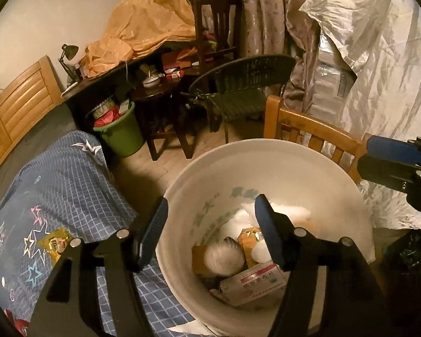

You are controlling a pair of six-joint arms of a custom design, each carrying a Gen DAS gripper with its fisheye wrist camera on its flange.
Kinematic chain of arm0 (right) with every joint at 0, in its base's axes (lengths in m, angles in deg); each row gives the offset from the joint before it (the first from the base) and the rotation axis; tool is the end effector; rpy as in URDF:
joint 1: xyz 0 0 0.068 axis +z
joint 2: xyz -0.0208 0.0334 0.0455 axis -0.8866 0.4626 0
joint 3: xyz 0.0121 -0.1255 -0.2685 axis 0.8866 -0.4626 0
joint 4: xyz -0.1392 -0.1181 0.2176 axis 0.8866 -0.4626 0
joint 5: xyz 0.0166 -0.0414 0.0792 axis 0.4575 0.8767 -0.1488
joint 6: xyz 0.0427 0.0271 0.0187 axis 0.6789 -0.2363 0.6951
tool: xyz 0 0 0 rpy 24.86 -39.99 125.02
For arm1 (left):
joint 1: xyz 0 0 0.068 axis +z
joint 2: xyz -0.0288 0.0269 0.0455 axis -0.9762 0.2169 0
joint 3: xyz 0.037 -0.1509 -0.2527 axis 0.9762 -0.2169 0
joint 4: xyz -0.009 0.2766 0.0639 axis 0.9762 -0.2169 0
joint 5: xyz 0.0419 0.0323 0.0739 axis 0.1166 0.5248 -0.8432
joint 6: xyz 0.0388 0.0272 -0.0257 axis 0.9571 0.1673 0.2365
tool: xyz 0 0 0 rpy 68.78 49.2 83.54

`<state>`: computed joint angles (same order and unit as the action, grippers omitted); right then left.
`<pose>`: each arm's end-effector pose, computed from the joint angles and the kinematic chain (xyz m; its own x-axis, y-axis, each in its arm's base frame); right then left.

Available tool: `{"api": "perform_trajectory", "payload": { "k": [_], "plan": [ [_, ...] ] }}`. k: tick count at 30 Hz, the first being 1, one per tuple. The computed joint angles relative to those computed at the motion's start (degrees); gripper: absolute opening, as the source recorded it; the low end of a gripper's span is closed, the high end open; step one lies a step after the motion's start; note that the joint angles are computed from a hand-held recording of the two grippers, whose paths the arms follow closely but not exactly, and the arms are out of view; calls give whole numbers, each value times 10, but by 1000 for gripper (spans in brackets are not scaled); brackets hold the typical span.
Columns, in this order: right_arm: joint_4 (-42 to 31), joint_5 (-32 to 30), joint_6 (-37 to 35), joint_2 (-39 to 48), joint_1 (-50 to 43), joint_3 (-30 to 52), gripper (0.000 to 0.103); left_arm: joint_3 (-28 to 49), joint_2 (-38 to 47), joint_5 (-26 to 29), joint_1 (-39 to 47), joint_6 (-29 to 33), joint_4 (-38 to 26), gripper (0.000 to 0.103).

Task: Collect trash
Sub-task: 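Open both tools to drop the ball and sponge into the bucket, then pull both open tools back from the bucket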

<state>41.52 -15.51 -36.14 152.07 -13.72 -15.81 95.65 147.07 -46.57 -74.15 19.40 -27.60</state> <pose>0.1933 0.1934 0.1489 -0.6262 0.1175 -0.7707 -0.0310 0.9840 0.1752 0.2911 0.0063 0.1533 -0.5657 0.4224 -0.7082 0.4761 0.8686 0.1377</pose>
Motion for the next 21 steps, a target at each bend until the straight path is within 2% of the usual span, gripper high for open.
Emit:
{"api": "perform_trajectory", "payload": {
  "k": [4,9,14,18,21],
  "plan": [
    [-36,30,46,-20,20,-6,44,-2,-14,20,16,0,-15,62],
    [-115,112,124,-52,79,-6,70,-16,-50,58,46,9,-50,62],
    [-242,182,238,-68,143,14,98,-33,-97,104,87,21,-86,74],
    [-351,235,348,-56,191,38,98,-47,-133,130,116,35,-104,87],
    [-419,238,416,-47,207,47,98,-47,-143,147,133,46,-123,95]
  ]
}}
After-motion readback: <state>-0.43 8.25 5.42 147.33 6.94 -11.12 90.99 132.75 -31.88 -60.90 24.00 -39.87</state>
